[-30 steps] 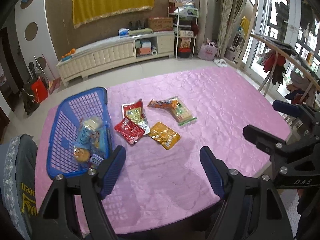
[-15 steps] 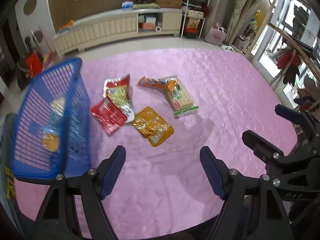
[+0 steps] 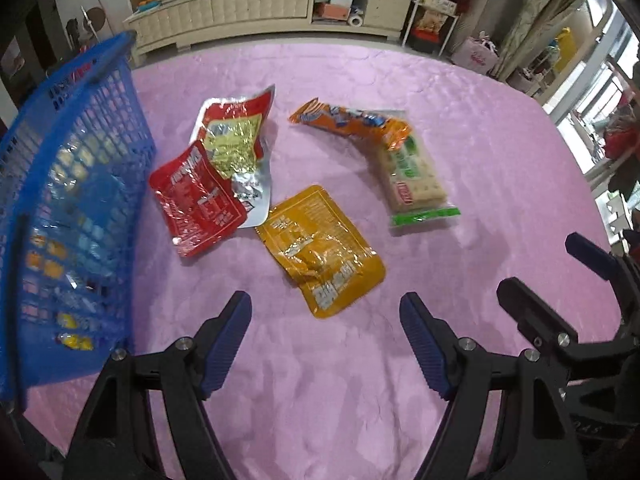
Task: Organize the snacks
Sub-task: 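Move the left tool to the orange sauce packet and close on it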
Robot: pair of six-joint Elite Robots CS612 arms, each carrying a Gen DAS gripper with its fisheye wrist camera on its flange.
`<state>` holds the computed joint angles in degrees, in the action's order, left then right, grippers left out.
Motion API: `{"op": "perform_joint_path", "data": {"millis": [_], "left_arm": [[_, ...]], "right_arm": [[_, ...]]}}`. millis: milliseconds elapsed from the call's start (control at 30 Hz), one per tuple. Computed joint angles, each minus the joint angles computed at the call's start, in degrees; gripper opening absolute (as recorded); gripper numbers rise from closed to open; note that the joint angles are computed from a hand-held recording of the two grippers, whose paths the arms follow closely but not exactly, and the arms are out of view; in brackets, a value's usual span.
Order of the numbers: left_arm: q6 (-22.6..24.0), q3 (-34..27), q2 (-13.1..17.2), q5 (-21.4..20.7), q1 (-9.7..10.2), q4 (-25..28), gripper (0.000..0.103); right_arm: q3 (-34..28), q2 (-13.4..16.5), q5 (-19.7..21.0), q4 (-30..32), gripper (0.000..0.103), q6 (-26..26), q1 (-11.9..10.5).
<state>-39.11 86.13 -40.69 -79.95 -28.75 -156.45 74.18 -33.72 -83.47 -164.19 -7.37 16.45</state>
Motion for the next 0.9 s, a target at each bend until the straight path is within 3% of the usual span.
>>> {"op": "perform_joint_path", "data": {"millis": [200, 433, 633, 767, 900], "left_arm": [[-1.74, -3.35, 2.52, -0.79, 1.10, 1.65, 0.076], [-5.10, -7.21, 4.99, -0.76, 1.69, 6.21, 0.103], [-7.05, -10.02, 6.05, 3.22, 1.08, 12.92, 0.103], [-10.17, -11.65, 6.59, 2.52, 1.26, 15.45, 0.103], [-9.69, -14.67, 7.87, 0.71, 1.86, 18.49, 0.103]], "right_arm": [[-2.93, 2.30, -1.12, 1.16, 0.103, -0.04, -0.05], [-4.80, 3.99, -0.53, 2.01, 0.103, 2.35, -0.62], [-4.82, 4.36, -0.31, 2.07, 0.103, 2.25, -0.70], [-3.93, 4.32, -3.39, -0.09, 0.103, 3.72, -0.41], [-3.13, 3.96, -2.18, -0.37, 0.103, 5.25, -0.86]]}}
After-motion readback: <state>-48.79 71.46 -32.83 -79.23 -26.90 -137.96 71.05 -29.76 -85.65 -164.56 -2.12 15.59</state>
